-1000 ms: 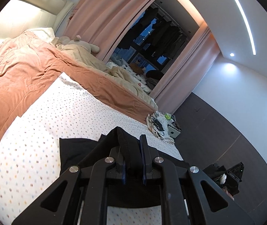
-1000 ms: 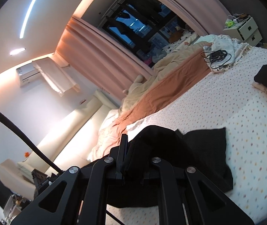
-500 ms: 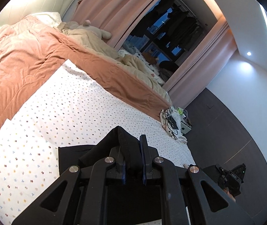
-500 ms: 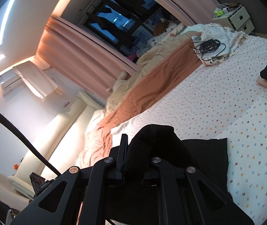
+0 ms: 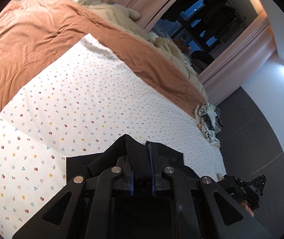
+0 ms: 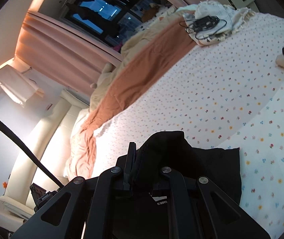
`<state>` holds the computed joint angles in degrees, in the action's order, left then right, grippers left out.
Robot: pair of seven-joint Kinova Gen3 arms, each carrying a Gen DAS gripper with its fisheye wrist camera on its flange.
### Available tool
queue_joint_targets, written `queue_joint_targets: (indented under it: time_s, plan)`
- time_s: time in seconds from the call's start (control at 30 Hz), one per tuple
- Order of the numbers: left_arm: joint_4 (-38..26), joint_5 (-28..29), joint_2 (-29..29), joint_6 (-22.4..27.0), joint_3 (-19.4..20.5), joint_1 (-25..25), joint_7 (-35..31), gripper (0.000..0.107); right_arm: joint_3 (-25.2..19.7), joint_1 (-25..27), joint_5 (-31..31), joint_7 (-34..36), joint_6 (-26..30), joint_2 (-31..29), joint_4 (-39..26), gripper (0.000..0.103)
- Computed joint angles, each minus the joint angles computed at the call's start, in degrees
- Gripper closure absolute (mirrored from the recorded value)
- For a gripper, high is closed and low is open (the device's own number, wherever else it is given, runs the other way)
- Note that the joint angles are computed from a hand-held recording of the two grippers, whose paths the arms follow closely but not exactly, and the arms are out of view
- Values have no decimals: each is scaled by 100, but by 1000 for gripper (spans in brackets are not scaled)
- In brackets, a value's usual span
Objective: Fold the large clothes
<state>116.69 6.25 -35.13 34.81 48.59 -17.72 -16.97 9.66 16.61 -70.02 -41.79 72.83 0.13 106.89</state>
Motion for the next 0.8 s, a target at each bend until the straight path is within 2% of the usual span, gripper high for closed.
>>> queue_joint_targets:
  time_s: [0.17, 0.27, 0.3, 0.37, 0.4, 0.43, 0.5, 0.53, 0.57, 0.7, 0.8]
  plan:
    - [220, -9, 295, -395, 428, -397, 51, 94, -215, -204, 149, -369, -486, 210, -127, 93]
    - [330, 51, 495, -591, 549, -502, 98, 93, -372, -386, 566, -866, -715, 294, -363, 91]
    - [356, 59, 603, -636, 559, -495, 102, 92, -413, -435, 705, -1037, -731, 318, -439, 87]
    - [381, 52, 857, -715, 553, -426, 128, 87, -477, -510, 894, -1257, -845, 288, -464, 59]
    - [392, 39, 948, -743, 575, -397, 190, 81, -506, -549, 919, -1285, -948, 230, -403, 27]
    - [400, -2, 998, -766, 606, -382, 259, 76, -518, -579, 909, -1262, -1023, 173, -344, 15]
    - [375, -110, 988, -713, 732, -442, 435, 31, -496, -620, 1011, -1248, -917, 68, -330, 15]
    - [384, -133, 879, -705, 791, -473, 550, 24, -475, -638, 1068, -1262, -864, 27, -323, 15]
    - [376, -134, 744, -640, 842, -513, 652, 21, -449, -650, 1151, -1274, -842, -36, -302, 15]
    - [385, -40, 512, -394, 712, -313, 729, 21, -231, -613, 1247, -1055, -633, -345, -140, 15]
    - [322, 28, 254, -20, 693, -196, 771, 21, -101, -618, 1519, -1049, -540, -592, -70, 15]
